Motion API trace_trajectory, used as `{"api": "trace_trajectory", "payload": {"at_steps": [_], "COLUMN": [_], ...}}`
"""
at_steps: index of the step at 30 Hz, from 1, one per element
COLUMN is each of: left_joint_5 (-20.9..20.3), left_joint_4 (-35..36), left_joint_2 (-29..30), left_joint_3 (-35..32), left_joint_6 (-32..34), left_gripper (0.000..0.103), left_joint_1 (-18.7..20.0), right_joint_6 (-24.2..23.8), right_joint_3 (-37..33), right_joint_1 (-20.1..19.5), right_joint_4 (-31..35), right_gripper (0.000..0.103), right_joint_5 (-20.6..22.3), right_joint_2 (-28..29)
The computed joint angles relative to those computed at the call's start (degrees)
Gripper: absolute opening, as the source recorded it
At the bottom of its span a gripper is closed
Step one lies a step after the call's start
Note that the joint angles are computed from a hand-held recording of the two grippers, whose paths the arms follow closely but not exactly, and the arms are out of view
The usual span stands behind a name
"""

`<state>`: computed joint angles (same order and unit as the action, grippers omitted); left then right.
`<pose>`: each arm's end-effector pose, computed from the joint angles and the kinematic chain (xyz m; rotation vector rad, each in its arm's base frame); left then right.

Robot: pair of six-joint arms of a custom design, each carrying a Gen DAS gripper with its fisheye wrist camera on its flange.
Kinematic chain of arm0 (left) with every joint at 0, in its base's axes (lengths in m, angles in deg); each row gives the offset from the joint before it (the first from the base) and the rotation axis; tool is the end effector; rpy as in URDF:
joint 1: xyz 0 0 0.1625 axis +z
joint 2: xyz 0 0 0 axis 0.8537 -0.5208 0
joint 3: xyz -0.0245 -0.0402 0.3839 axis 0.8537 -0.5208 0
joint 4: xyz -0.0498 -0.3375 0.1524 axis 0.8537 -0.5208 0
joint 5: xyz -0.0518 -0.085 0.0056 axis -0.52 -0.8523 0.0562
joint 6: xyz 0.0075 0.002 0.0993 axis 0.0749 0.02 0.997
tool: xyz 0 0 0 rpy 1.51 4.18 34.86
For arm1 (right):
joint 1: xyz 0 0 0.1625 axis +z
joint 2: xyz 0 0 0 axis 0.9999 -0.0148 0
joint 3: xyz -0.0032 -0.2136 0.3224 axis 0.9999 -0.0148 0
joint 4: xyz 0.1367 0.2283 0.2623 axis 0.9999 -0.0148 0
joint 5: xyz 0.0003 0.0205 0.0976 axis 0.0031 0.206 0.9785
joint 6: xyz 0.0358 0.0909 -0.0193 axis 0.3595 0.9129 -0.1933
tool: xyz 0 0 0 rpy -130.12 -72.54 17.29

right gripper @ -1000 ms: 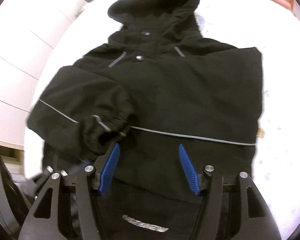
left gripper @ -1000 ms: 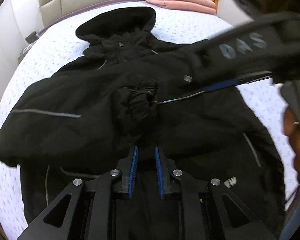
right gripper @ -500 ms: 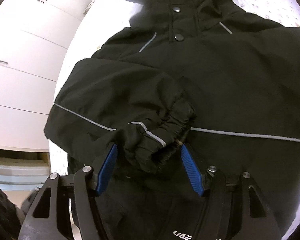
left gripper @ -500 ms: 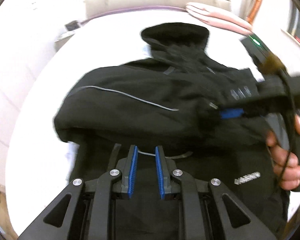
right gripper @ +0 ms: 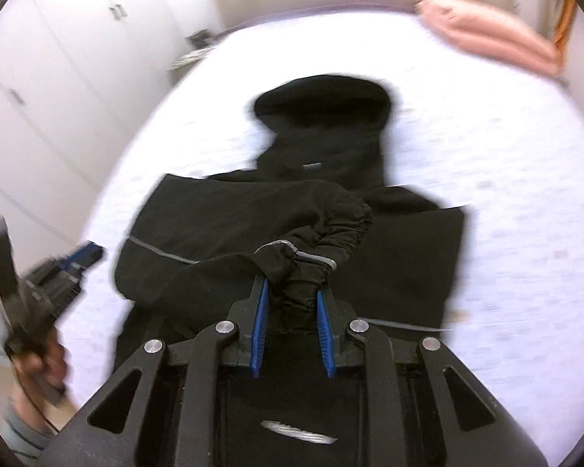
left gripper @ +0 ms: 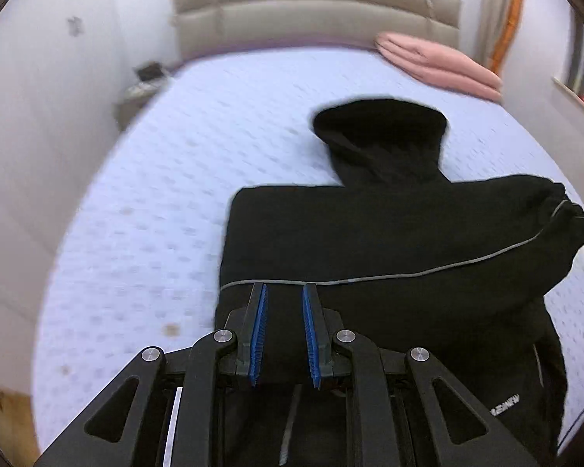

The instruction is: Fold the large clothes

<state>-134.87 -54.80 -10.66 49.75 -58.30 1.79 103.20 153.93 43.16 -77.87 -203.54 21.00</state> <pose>-0.0401 -0.4756 0.4311 0.6328 2.3421 -0.5711 0.5006 -0.4543 0.0827 0.2059 -2.4830 0.6810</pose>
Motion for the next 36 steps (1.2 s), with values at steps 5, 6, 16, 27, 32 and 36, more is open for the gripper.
{"api": "trace_trajectory", "payload": {"at_steps": [5,6,16,27,32,36], "left_joint_5": [-3.3,-3.8,-4.9,-8.3,-4.3,-4.1], "left_joint_4": [1.1,1.0,1.8,2.8,1.0,1.5], "left_joint_2": [6.7,7.6,7.8,17.3,22.1,21.0], "left_joint_3": [-0.1,-0.1,-0.6,-13.2,-13.2,-12.9], "left_joint_6": [0.9,0.5,1.5,3.7,5.4,6.4], "left_gripper": [0.018,0.018,0.019,0.023,0.023,0.024], "left_joint_1": [5.5,6.5,6.8,7.8,10.9,9.9], "right_joint_6": [6.5,7.9,11.6,7.5,12.2,14.0], "right_joint_3": [8.7,10.0,18.6,2.1,0.4,2.3], "right_joint_1": [-5.2,-6.5,-12.4,-8.3,-13.1,-13.0], "right_joint_4": [4.5,4.8,-4.7,1.8,6.4,3.6], "right_gripper": [0.027,0.027,0.033,0.048,0.042,0.04], "right_joint_5": [-1.8,-1.2,4.3,-1.2,1.5,1.3], "right_joint_2": [-3.9,-3.7,-3.8,2.2,5.8,4.8]}}
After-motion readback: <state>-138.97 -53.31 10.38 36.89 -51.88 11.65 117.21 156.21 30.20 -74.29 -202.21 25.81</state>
